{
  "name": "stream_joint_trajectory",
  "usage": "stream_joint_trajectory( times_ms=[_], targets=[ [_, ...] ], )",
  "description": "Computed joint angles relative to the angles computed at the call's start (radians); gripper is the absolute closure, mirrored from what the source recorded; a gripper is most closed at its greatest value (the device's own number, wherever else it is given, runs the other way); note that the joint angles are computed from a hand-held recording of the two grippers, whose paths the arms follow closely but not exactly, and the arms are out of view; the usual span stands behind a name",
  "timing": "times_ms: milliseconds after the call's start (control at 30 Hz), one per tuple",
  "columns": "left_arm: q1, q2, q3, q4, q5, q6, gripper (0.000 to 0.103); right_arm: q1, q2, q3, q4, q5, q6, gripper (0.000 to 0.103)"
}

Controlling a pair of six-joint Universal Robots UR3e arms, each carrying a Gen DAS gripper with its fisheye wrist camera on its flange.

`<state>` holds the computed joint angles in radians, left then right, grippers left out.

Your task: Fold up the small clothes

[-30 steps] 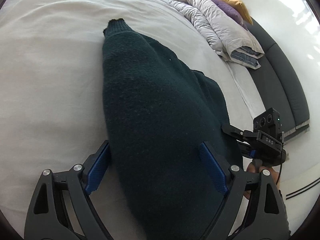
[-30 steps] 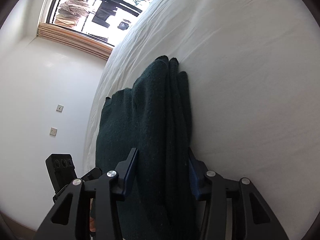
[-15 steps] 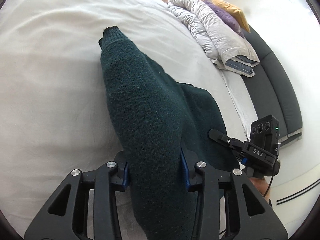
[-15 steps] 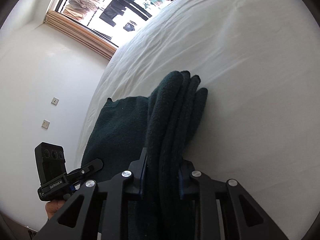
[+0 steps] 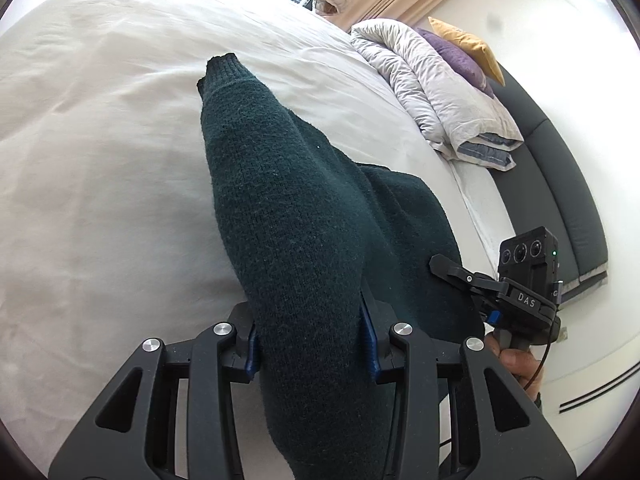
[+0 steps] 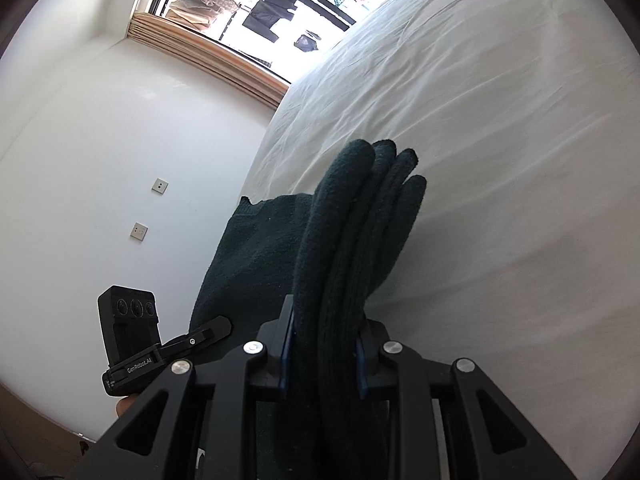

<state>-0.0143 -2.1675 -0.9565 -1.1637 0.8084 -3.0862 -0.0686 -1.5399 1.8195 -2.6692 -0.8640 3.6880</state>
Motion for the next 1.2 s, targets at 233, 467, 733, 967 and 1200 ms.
stream_joint_trajectory(
  times_ms=[233,467,733,967,1200],
  targets=[
    [0.102,0.208,-0.283,-0.040,-0.001,0.158,0.066,0.147,-0.007,0.033,-0.021,-0.115,0.051,0.077],
    [0.198,0.190,-0.550,0.092,-0.098,0.256,0.053,0.166,0.033,0.259,-0.268,-0.134,0.156,0.067],
    [0.224,0.491,-0.784,0.276,0.084,0.295,0.042,0.314,-0.211,0.267,-0.117,-0.474,0.232,0.039],
    [0.264,1.047,-1.138,0.490,0.230,0.243,0.019,0.752,-0.202,0.015,0.117,-1.056,0.336,0.025],
    [0.272,1.513,-1.221,0.521,0.444,0.202,0.000,1.144,0.007,-0.383,0.443,-1.581,0.462,0.000]
  ],
)
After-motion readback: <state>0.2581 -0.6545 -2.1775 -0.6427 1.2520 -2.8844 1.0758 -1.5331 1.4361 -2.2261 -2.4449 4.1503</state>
